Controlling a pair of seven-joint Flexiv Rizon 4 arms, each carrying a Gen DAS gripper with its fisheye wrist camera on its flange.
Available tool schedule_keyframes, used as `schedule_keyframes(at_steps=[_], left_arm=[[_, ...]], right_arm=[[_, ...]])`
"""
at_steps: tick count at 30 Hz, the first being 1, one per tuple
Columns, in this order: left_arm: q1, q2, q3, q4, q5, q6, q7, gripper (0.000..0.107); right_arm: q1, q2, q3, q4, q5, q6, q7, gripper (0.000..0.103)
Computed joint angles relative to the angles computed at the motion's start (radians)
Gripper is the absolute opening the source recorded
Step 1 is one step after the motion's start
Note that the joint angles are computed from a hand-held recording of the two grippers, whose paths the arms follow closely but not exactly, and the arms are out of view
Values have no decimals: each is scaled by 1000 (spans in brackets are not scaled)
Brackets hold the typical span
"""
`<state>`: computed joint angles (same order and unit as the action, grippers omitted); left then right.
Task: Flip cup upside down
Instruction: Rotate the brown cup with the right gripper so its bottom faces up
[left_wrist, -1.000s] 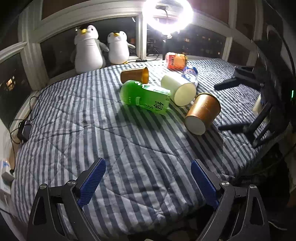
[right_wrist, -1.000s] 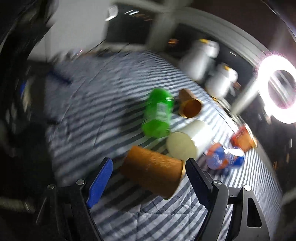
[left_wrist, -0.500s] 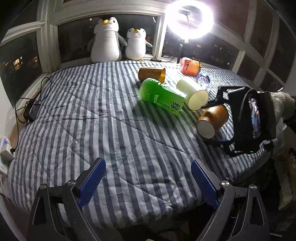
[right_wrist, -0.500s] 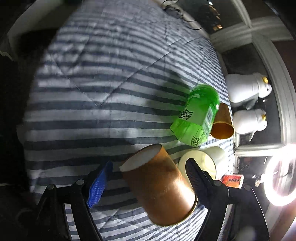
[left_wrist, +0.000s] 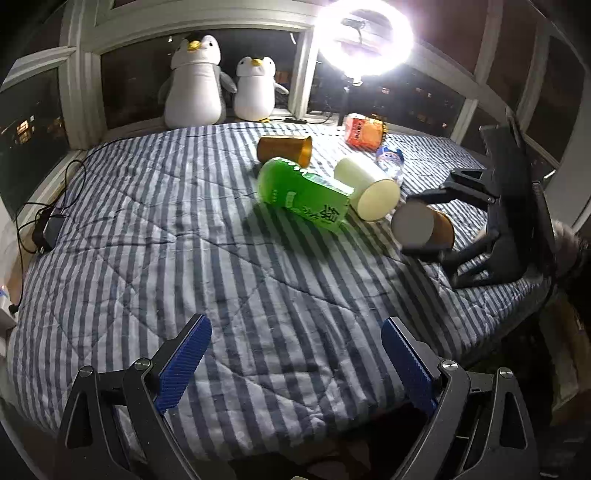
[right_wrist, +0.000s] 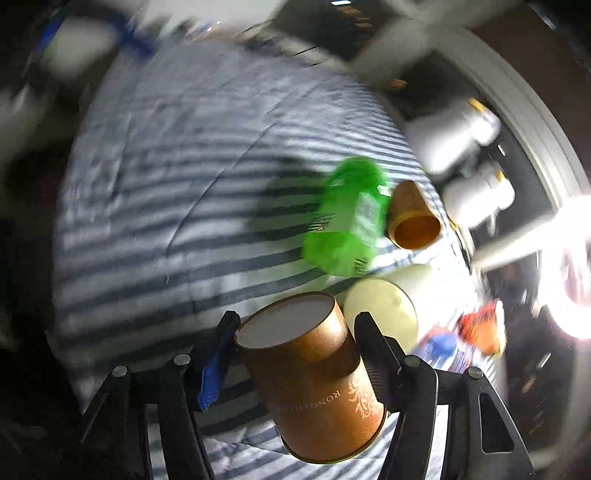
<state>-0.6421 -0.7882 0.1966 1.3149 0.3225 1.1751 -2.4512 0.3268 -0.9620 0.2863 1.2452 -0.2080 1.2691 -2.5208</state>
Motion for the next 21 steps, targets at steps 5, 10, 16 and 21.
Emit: schedule_keyframes(at_steps=[5, 10, 16, 21], left_arm=[[10, -14, -17, -20, -10, 7, 26, 95], [8, -34, -22, -50, -22, -3, 54, 95], [6, -47, -25, -69, -35, 5, 71, 95], [11, -68, -35, -97, -57, 6, 98, 95]], right_arm=[[-142, -49, 199, -157, 251, -120, 81, 59], [-215, -127, 301, -315, 485, -154, 166, 59], [-232, -158, 320, -357, 646, -94, 138, 59], [-222, -175, 296, -394, 734, -85, 129, 59]])
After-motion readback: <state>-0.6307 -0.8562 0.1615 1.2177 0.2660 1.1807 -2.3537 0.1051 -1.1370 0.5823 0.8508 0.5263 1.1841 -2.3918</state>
